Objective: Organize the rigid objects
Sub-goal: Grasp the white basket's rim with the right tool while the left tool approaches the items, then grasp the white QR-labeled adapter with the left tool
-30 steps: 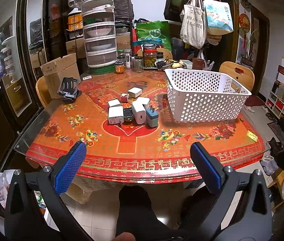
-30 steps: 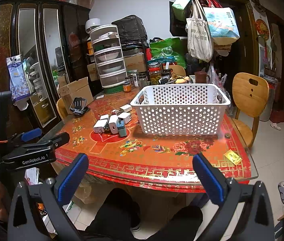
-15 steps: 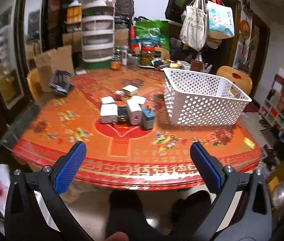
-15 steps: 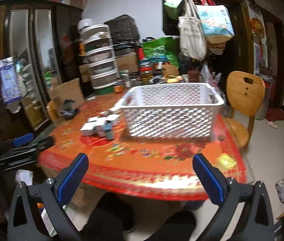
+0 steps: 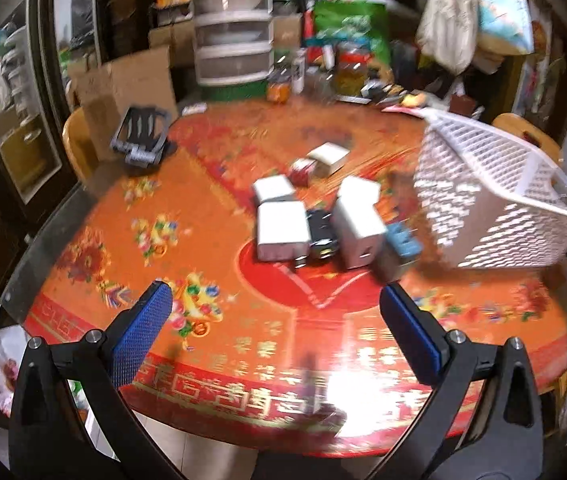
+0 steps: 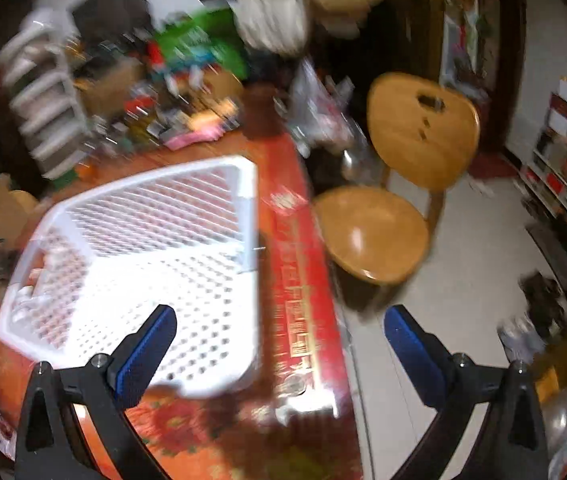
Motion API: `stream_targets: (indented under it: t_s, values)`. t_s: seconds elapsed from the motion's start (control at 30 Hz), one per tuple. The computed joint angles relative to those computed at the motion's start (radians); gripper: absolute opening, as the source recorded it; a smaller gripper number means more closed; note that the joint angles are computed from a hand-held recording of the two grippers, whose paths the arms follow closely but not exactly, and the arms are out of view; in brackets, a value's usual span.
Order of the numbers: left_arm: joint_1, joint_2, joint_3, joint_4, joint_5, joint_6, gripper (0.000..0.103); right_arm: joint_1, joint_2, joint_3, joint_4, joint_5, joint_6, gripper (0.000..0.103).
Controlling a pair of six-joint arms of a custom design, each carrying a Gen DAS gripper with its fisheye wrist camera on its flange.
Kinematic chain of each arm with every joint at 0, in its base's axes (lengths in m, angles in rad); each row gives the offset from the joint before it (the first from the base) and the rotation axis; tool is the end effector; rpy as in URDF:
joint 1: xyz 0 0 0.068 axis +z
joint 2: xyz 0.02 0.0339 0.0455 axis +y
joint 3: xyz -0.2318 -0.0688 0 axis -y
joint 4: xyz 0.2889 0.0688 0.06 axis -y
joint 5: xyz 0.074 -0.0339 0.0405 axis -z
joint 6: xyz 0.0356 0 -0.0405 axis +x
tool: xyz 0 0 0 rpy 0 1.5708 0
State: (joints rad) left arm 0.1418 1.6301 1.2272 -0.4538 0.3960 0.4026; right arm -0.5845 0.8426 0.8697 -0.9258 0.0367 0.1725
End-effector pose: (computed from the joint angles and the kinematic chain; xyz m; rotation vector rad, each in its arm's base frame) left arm 0.3910 0.0419 0.2061 0.4792 2.3034 -0.2181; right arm 0.1837 -0.1231 0.2686 0.9319 2.3003 -0.2219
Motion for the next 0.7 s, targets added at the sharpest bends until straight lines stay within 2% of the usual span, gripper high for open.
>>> stream_targets:
  t_s: [0.07, 0.13, 0.27, 0.37, 0.43, 0.5, 0.63, 0.7]
  values:
    - [-0.003, 0.073, 0.051, -0.015, 0.005, 0.012, 0.102, -0.058, 0.129, 0.040, 0.025, -0.098, -0.030, 0.102]
    - [-0.003, 0.130, 0.090, -0.015, 0.007, 0.018, 0.102, -0.092, 0.210, 0.059, 0.042, -0.155, -0.052, 0.091]
    - [-0.013, 0.191, 0.129, 0.025, -0.021, 0.019, 0.102, -0.119, 0.264, 0.070, 0.026, -0.265, -0.059, 0.082]
    - [-0.018, 0.256, 0.197, 0.012, -0.010, 0.011, 0.102, -0.141, 0.301, 0.079, 0.013, -0.342, -0.063, 0.074]
    - [-0.021, 0.259, 0.204, -0.006, -0.009, 0.015, 0.102, -0.126, 0.327, 0.083, 0.018, -0.350, -0.052, 0.066]
    - [-0.026, 0.292, 0.241, -0.014, -0.013, 0.024, 0.102, -0.121, 0.350, 0.088, 0.020, -0.369, -0.038, 0.062]
    - [-0.052, 0.351, 0.306, -0.031, -0.070, 0.052, 0.102, -0.107, 0.362, 0.088, 0.020, -0.348, -0.024, 0.045]
    - [-0.054, 0.378, 0.338, -0.040, -0.067, 0.062, 0.102, -0.101, 0.363, 0.090, 0.017, -0.344, -0.021, 0.045]
